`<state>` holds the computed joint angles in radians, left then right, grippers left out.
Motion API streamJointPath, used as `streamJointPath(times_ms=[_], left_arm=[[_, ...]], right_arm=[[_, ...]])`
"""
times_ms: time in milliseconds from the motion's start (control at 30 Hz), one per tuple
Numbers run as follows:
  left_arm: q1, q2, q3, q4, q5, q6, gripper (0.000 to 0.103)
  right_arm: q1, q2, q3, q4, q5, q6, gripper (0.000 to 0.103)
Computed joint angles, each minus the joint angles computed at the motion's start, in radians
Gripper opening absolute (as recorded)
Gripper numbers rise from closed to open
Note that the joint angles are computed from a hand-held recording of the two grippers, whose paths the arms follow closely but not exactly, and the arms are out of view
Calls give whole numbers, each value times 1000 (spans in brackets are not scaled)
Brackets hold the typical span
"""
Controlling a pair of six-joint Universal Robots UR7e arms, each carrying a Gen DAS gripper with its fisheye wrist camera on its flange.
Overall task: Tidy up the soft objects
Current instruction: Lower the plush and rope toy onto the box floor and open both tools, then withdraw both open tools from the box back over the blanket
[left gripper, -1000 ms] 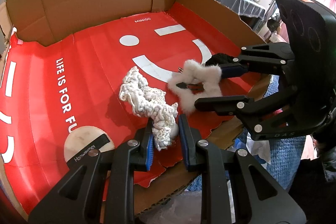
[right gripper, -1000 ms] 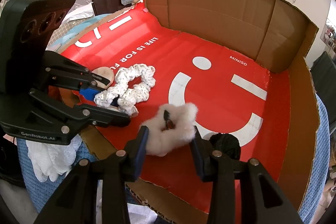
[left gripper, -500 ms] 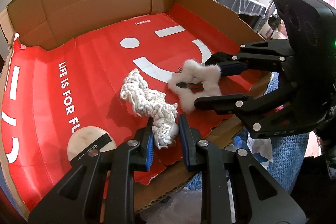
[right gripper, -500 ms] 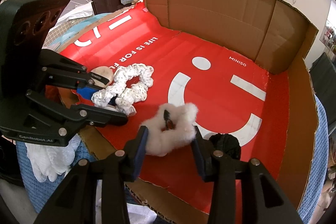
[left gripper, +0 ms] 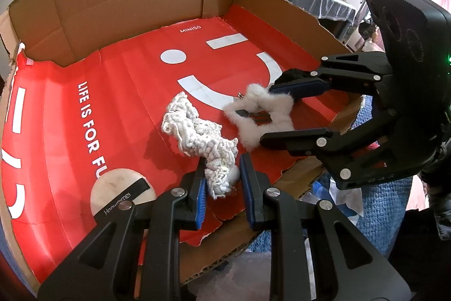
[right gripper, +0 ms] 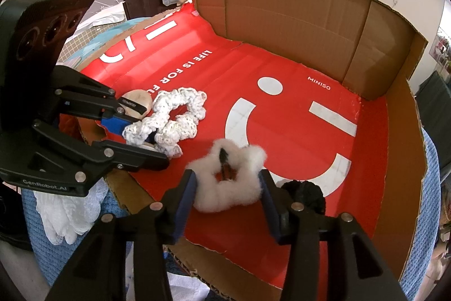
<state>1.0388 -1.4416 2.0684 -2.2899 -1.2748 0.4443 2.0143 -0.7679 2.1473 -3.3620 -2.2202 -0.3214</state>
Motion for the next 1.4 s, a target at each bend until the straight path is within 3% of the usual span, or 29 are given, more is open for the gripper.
streamJointPath(times_ms=[367, 467, 500, 533, 767, 900, 1000, 1233, 1400], left_arm=[[3, -2, -5, 4, -5, -8, 22], [5, -3, -5, 3, -11, -10, 36], [4, -6, -2, -3, -12, -11, 51], [3, -10, 4, -16, -13, -10, 55], [-6, -26, 11, -30, -12, -9, 55], [-14, -43, 21, -37, -14, -10, 56], [-19, -67, 35, -59, -21, -13, 65], [-43, -138, 74, -101, -25, -32, 71], [-69, -206, 115, -143, -26, -49, 73]], right_arm=[[7, -2, 1, 0, 0, -4, 53], [8, -3, 2, -1, 0, -6, 54], [8, -4, 2, -1, 0, -6, 54], [8, -4, 3, -1, 0, -7, 54], [15, -3, 2, -4, -3, -5, 54], [25, -5, 6, -14, -7, -4, 60], [35, -9, 11, -25, -15, -1, 61], [76, -23, 30, -79, -43, 14, 63], [118, -28, 47, -150, -62, 27, 77]])
